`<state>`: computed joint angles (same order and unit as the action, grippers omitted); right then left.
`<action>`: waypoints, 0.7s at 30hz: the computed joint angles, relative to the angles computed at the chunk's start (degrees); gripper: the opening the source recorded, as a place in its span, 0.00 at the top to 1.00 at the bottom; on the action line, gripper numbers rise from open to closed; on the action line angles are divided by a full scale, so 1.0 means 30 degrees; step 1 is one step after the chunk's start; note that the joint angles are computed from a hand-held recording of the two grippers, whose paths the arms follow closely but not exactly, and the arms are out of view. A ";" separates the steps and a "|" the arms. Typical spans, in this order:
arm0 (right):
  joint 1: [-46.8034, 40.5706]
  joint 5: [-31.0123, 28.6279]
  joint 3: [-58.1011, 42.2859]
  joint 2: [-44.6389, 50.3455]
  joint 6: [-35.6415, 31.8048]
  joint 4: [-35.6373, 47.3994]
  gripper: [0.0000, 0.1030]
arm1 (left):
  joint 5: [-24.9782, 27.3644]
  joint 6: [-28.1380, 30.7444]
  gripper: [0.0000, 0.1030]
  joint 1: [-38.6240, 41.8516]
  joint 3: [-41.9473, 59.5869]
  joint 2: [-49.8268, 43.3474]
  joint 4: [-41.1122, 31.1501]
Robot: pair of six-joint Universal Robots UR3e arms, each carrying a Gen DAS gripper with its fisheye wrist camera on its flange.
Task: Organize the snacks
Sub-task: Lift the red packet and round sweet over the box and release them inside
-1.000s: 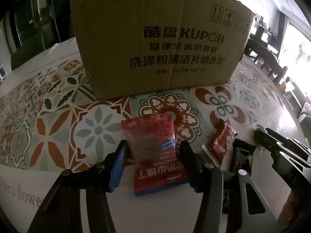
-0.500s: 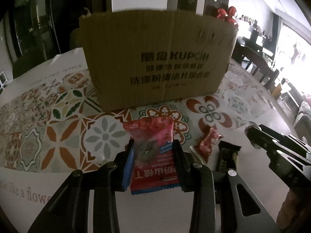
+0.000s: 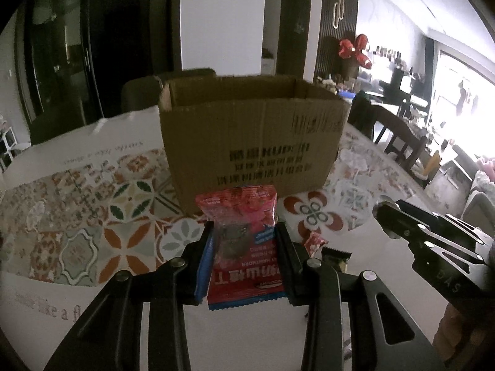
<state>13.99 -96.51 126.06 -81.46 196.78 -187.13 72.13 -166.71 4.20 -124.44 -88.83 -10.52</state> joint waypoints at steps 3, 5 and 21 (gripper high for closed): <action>0.0155 -0.0037 -0.0183 -0.0415 -0.0184 -0.0019 0.72 | -0.0416 0.0102 0.65 0.0353 -0.0151 0.0788 -0.0097; 0.0260 -0.0031 -0.0342 -0.0726 -0.0280 -0.0030 0.72 | -0.0715 0.0171 0.65 0.0597 -0.0219 0.1234 -0.0134; 0.0873 -0.0641 -0.3003 -0.0932 -0.1274 -0.0621 0.72 | -0.2209 0.0334 0.65 0.1871 0.1319 0.2431 0.0223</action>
<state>16.61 -98.43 117.05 -84.26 192.96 -188.99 65.50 -165.71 9.81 -120.48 -81.54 -9.85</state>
